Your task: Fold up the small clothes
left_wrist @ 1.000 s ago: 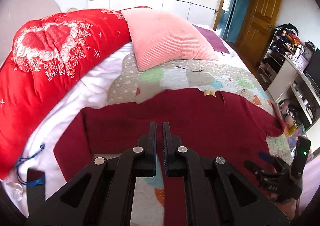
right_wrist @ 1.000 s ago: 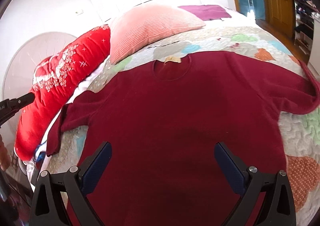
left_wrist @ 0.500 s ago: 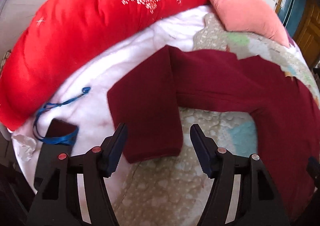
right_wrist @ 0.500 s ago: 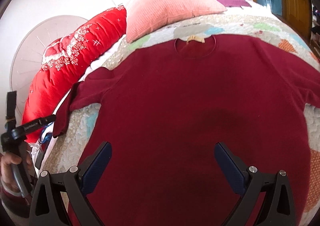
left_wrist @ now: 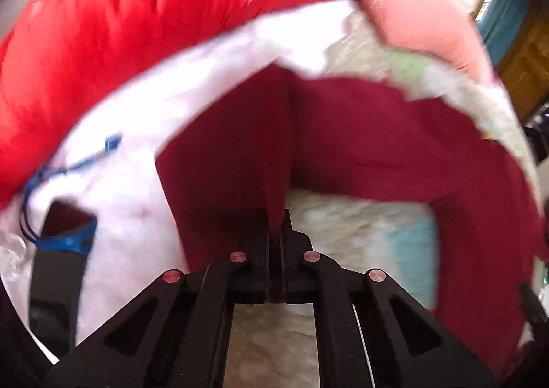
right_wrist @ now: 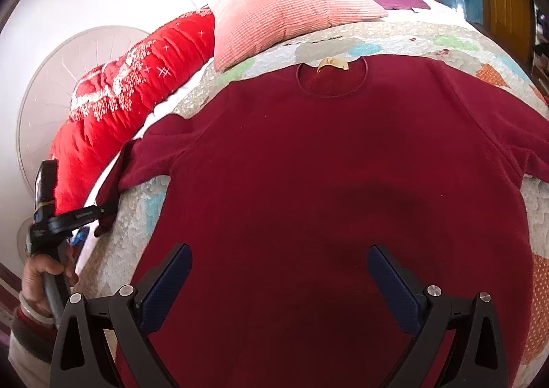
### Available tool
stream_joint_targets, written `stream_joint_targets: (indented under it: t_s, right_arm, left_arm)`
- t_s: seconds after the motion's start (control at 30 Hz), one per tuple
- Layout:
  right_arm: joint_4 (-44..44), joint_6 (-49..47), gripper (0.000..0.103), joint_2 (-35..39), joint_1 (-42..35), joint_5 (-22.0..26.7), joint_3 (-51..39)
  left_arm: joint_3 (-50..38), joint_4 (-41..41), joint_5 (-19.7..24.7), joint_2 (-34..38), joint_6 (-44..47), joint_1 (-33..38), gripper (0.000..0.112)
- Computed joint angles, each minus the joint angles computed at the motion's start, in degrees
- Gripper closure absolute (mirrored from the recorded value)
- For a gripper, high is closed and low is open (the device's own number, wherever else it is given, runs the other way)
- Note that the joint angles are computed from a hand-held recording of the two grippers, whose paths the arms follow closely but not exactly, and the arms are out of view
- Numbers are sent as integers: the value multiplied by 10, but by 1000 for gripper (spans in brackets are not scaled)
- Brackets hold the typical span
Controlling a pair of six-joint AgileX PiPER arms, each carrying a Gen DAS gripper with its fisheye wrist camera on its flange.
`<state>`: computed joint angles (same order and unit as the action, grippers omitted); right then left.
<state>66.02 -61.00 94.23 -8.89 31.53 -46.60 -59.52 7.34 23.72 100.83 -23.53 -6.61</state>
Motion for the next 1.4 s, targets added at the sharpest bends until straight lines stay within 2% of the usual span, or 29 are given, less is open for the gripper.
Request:
stream_joint_targets:
  t_s: [0.17, 0.33, 0.47, 0.57, 0.7, 0.77, 0.83, 0.87, 0.9, 0.97, 1.0, 1.1, 1.2, 1.23, 1.4]
  right_arm:
    - [28, -20, 1, -8, -27, 14, 5]
    - [38, -30, 1, -20, -60, 31, 3]
    - [24, -23, 1, -30, -93, 41, -8]
    - [26, -31, 1, -25, -123, 53, -18]
    - [25, -44, 1, -3, -153, 66, -32]
    - [20, -50, 1, 7, -160, 68, -39]
    - [7, -56, 1, 17, -169, 73, -48]
    - [-1, -57, 1, 23, -169, 74, -54]
    - [-7, -61, 1, 28, -168, 73, -59]
    - [-7, -69, 1, 39, -156, 60, -66]
    - [-8, -68, 1, 43, -146, 50, -69]
    - [-23, -61, 1, 68, -115, 28, -93]
    - [-120, 37, 1, 87, -73, -46, -113]
    - [-146, 68, 1, 93, -64, -75, -116]
    - [-108, 68, 3, 121, -76, -106, -137]
  left_arm:
    - [-39, -119, 41, -81, 120, -61, 109]
    - [-160, -213, 92, -49, 195, -145, 109]
    - [-324, -208, 150, 67, 194, -221, 109]
    - [-434, -248, 198, 167, 224, -252, 109]
    - [-584, -319, 288, 305, 266, -255, 109]
    - [-606, -307, 312, 329, 251, -259, 104]
    - [-558, -336, 290, 301, 274, -248, 95]
    - [-523, -360, 277, 276, 295, -237, 85]
    - [-494, -371, 265, 253, 308, -230, 71]
    - [-428, -380, 228, 200, 328, -217, 55]
    - [-385, -382, 203, 164, 340, -207, 51]
    - [-299, -332, 149, 94, 310, -185, 51]
    - [-217, -227, 80, 50, 221, -162, 51]
    - [-202, -211, 71, 46, 205, -153, 51]
    - [-156, -210, 43, 80, 199, -113, 51]
